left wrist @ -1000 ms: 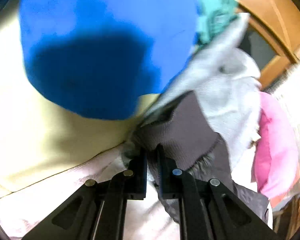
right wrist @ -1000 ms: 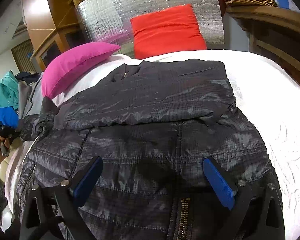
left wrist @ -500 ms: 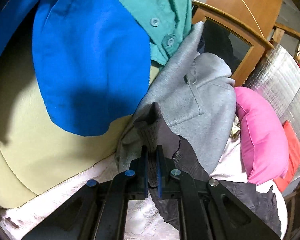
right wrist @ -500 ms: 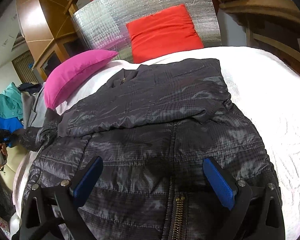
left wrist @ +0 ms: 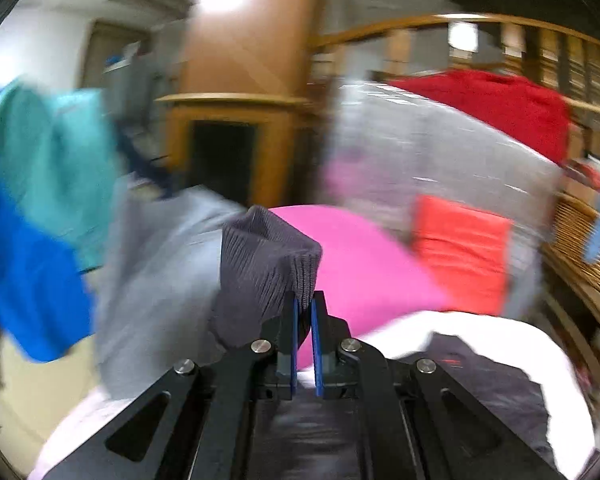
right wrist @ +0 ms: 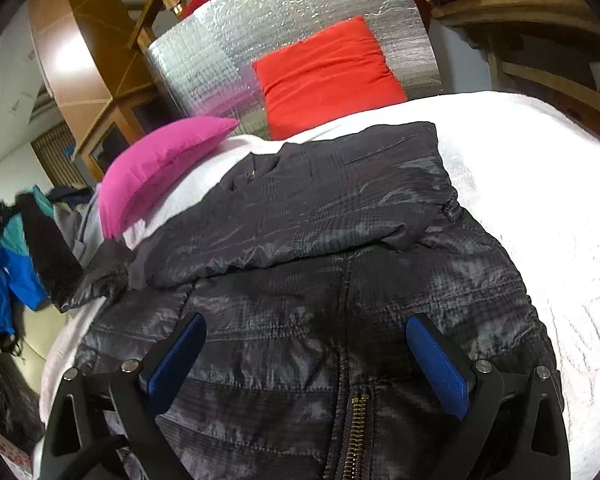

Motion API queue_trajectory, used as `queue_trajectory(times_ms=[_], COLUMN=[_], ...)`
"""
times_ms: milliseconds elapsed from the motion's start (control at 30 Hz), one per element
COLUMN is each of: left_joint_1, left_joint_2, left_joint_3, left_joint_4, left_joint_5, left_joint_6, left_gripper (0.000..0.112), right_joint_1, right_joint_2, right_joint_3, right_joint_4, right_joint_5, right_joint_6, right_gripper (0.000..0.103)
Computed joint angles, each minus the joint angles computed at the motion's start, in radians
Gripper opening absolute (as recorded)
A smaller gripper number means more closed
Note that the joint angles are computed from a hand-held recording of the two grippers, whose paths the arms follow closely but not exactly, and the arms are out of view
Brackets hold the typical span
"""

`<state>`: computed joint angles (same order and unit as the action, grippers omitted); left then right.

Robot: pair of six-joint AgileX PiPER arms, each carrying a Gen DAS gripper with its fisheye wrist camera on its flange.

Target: Fold large clothes

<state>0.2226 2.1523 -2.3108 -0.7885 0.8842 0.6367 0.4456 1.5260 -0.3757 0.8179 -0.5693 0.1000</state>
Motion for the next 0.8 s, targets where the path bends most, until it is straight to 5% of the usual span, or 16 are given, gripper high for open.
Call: queue_trajectory(times_ms=[167,267,467,667,800], left_joint_1=[-0.271,-0.441,-0.695,-0.770,-0.742], left_joint_2=[-0.225,-0.256,-0.177,-0.125,-0.147], left_joint_3=[0.294,0.361,0.409,0.502,0.556], left_joint_4=[0.013,0.101,0.308,0.355,0.345], left_joint_5=[-0.082,-0.126,-0.190,-0.202,-0.189], left_joint_6=[0.060,-0.002,-0.198,-0.268,-0.266], left_gripper=[0.006,0.006,0.006,0.008,0.065], right_joint_1=[-0.027,-0.045,-0.081,-0.133,-0.129], right_joint_2=[-0.016,-0.016,0.002,0.015,0.014], right_joint_3=[0.075,0.117,0.176,0.190,0.193], right_joint_4=[-0.173,-0.265,-0.402,-0.497,-0.492], right_joint_5=[-0.089,-0.151,-0.260,-0.294,-0.298], right_joint_6=[0.216,0.330,0.487,0.558,0.557], right_gripper=[0.102,0.102,0.102,0.102,0.102])
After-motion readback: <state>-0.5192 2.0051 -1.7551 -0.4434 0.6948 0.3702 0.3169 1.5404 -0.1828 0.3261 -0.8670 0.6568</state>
